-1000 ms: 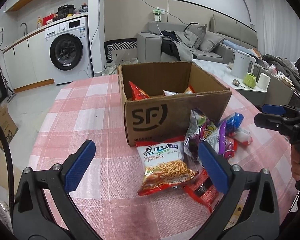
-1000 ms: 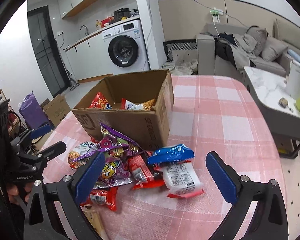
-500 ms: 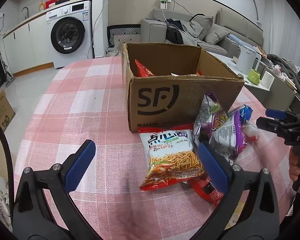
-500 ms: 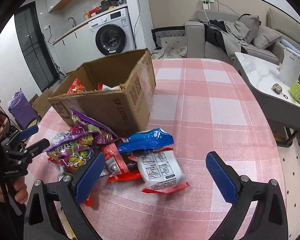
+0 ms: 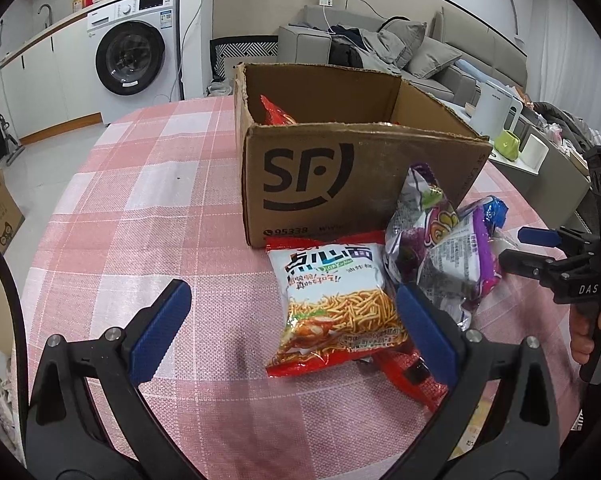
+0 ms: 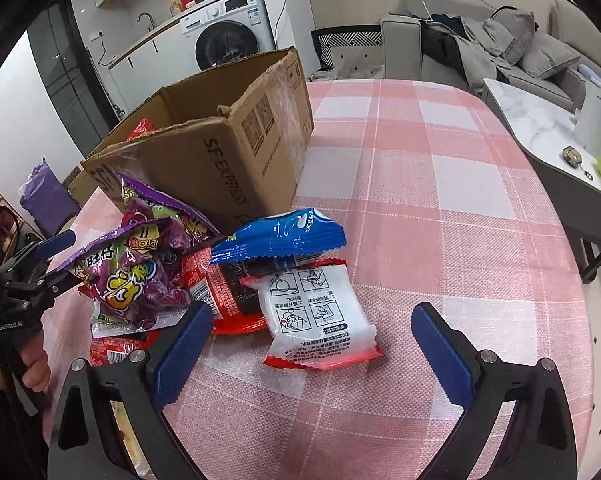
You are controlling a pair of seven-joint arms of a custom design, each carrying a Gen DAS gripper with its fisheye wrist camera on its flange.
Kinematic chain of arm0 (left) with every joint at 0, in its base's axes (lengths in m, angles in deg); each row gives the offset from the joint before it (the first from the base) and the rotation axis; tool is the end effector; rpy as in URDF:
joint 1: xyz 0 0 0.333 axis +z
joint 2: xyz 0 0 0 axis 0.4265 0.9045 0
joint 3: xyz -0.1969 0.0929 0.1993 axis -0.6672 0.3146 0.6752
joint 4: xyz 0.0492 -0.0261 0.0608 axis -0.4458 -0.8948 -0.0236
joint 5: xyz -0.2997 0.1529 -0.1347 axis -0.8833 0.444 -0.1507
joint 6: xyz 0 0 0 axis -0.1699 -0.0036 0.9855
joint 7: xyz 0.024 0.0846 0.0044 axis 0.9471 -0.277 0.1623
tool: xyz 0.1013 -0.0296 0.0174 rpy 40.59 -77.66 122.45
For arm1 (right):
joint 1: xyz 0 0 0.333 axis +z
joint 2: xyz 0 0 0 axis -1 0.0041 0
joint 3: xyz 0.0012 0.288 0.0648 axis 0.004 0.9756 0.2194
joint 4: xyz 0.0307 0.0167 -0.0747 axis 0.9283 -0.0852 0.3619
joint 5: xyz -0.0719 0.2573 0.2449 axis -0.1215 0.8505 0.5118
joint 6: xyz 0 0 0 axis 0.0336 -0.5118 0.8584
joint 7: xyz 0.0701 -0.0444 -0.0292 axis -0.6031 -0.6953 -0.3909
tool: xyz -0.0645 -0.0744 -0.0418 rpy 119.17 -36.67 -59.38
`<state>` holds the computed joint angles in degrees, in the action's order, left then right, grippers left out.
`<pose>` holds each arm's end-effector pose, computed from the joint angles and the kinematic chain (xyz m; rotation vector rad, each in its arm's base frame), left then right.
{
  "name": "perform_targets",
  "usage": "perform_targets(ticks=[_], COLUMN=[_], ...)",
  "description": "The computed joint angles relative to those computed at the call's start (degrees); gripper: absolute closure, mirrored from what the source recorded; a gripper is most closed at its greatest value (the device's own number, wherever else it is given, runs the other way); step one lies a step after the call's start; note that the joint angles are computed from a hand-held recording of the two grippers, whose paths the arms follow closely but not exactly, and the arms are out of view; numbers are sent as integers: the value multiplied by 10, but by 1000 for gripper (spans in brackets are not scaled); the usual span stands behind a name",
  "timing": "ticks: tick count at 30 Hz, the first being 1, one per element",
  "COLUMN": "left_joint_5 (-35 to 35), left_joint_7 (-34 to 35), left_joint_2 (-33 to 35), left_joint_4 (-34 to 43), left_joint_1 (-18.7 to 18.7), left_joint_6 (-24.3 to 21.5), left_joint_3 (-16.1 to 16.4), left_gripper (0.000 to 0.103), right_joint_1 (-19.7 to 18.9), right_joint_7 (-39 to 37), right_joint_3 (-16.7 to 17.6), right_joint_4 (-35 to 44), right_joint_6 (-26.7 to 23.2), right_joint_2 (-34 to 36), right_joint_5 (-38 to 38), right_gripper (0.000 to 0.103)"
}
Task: Organize snacks
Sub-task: 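Move both tools back toward the remaining snack pile, then grasp the white noodle-snack bag with the left gripper while the right grasps the white wrapped bag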
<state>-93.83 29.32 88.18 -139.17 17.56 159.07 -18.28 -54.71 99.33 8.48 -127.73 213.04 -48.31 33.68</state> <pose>0.6642 -0.2731 0.3431 -1.3376 2.3188 -1.0210 0.5740 0.2841 0.3006 -1.5783 2.0312 -0.4721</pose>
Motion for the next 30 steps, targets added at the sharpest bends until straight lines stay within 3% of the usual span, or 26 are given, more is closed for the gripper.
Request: perform_targets(ticks=[11,17,19,23,30], left_joint_5=[3,4,6,8,6], left_joint_7=[6,7,8,8,11], left_joint_2=[17,22,25,35,47], left_joint_4=[19,24,28,42,58], left_joint_1=[-5,-9,-11,-15,-16], left_joint_6=[-13,-22,-23,-30,-37], left_joint_3=[1,4,5,8,7], left_gripper=[1,1,1,1,1], right_joint_1=[-14,-44,-35,-31,19], right_joint_7=[-45,-112,-122,-151,-180], right_joint_3=[11,45,37,37,-11], right_joint_4=[-11,-23,-24,-25,-44], right_joint_6=[48,99,101,94,111], right_joint_2=[8,12,12,11,-1], right_joint_5=[50,102,114,142,171], right_gripper=[18,36,37,50,57])
